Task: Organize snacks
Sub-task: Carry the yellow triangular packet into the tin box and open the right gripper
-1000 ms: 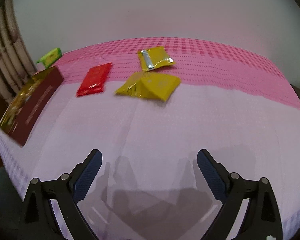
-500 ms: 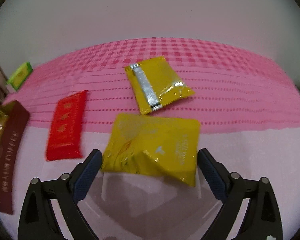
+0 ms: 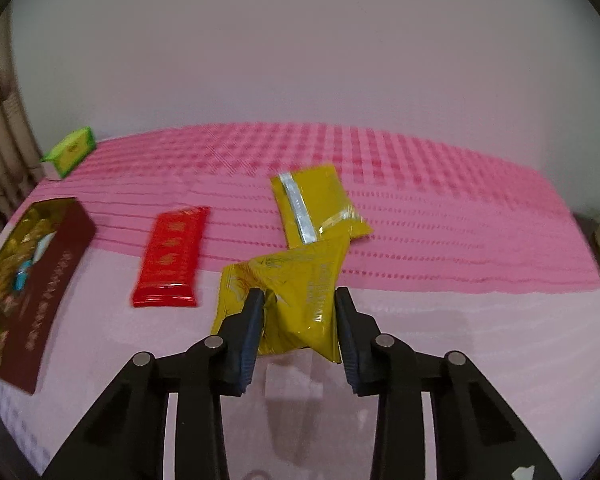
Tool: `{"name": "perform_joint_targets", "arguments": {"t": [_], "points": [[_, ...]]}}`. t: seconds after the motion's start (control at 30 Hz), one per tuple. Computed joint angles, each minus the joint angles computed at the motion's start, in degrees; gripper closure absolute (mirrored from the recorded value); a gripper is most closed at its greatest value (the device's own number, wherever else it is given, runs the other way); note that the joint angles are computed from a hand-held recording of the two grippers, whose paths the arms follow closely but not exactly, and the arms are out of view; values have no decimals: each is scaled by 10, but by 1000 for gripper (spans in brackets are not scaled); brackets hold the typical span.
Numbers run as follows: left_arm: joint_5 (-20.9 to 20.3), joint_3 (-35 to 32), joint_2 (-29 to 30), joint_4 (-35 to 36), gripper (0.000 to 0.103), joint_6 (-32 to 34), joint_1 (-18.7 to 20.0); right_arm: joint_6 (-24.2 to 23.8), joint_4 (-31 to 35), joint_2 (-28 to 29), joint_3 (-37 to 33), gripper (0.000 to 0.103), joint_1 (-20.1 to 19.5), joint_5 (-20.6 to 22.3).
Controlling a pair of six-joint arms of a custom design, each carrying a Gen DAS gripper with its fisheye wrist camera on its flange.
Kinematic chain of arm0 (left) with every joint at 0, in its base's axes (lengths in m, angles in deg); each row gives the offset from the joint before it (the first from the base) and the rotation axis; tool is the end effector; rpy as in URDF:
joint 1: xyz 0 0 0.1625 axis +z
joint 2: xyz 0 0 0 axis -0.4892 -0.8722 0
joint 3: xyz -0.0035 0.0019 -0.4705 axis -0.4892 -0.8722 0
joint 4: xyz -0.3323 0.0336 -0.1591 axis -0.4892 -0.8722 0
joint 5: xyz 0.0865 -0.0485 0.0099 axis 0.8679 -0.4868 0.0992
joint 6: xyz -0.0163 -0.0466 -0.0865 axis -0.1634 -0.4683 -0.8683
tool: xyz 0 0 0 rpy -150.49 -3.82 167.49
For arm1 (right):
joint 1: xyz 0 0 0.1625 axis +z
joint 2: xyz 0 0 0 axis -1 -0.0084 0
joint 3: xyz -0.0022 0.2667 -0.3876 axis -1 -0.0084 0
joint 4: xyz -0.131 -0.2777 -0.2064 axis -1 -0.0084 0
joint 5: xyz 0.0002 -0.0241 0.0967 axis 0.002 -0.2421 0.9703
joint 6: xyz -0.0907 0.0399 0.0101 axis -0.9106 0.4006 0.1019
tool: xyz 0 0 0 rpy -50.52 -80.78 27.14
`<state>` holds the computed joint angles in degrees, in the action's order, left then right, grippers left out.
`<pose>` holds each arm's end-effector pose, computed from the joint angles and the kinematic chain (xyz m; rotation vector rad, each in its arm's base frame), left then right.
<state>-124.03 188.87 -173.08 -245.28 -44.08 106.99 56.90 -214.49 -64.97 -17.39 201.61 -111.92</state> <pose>0.0808 -0.4655 0.3984 0.5955 2.3853 -0.9034 0.3390 -0.6738 -0.0478 0.3338 -2.2357 0.9038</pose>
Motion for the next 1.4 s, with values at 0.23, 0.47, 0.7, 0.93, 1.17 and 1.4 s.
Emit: {"name": "perform_joint_targets", "arguments": {"t": [0.23, 0.47, 0.7, 0.93, 1.17, 1.4], "points": [[1, 13, -9, -18, 38, 3, -10, -90, -96, -26, 41, 72, 44, -3], [5, 24, -21, -46, 38, 2, -21, -114, -110, -34, 23, 72, 84, 17], [28, 32, -26, -86, 38, -1, -32, -129, -56, -11, -56, 72, 119, 31], [52, 34, -24, -103, 38, -8, -33, -150, 31, 48, -191, 72, 144, 32], [74, 25, -20, -104, 38, -30, -27, -146, 151, 126, -350, 72, 155, 41], [74, 20, -17, -111, 38, -36, -20, -126, 308, 229, -555, 72, 151, 51]]}}
